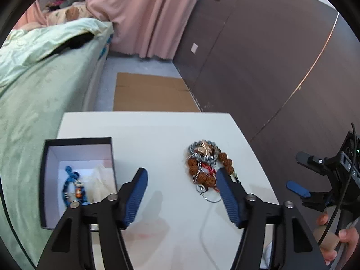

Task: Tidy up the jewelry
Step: 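Move the left tool to the jewelry pile and close on a chain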

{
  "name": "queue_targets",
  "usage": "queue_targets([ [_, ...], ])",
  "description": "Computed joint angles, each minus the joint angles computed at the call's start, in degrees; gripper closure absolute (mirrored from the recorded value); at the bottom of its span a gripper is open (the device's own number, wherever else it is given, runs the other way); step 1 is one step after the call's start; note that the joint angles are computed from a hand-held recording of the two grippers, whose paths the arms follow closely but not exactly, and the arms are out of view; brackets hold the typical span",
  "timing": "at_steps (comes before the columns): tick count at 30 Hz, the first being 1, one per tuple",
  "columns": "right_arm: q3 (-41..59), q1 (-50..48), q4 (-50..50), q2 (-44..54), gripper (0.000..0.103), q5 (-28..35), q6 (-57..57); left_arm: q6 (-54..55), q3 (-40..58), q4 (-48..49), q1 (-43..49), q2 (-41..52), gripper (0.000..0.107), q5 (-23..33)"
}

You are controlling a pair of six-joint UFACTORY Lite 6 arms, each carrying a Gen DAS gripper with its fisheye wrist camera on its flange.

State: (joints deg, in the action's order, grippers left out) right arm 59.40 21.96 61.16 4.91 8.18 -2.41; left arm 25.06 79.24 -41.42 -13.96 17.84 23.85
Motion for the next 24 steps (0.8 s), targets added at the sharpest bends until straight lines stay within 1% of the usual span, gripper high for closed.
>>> queue_targets([
  [2,0.6,-0.7,2.2,1.2,0.018,1.0,-1.9,0.1,0.9,-0.1,-0.6,1.3,0.045,-0.3],
  [5,0.8,-1.9,15.4,2.9,0.021,2.6,-13.9,-0.8,3.9,0.7,-1.7,4.0,0.047,-0.3],
  [6,0.9,-2.0,18.2,3.4,0.023,3.0,-16.4,-1.0,5.0,0.9,-2.1,4.9,0.047,-0.3],
  [9,2.2,-2.8,21.4,5.9,0.024,4.6,-18.7,-3.1,9.8,3.4,-3.5,9.0,0.047,0.1],
  [11,3.0,-3.4,24.6,7.6,0.027,5.8,-21.3,-5.1,13.7,5.5,-4.2,12.2,0.047,1.0],
  [12,3.4,-3.7,26.3,8.4,0.03,6.5,-22.7,-6.1,15.8,6.4,-4.4,13.9,0.049,1.5],
  [13,3.9,-4.0,28.5,9.2,0.031,7.3,-24.5,-7.1,17.9,7.4,-4.6,15.5,0.055,2.0],
  [14,4.2,-4.3,31.2,10.0,0.032,8.0,-26.7,-7.9,19.9,8.3,-4.8,17.1,0.057,2.5],
  [16,4.8,-4.6,34.4,11.3,0.038,8.9,-29.0,-9.3,24.6,9.6,-4.8,20.7,0.061,3.9],
  [21,5.9,-5.0,38.5,13.8,0.039,10.9,-31.0,-13.9,38.4,14.1,-5.4,30.1,0.062,8.6],
  [24,6.3,-4.6,39.6,14.7,0.039,10.8,-31.1,-15.9,52.2,16.4,-5.8,38.7,0.062,15.4],
])
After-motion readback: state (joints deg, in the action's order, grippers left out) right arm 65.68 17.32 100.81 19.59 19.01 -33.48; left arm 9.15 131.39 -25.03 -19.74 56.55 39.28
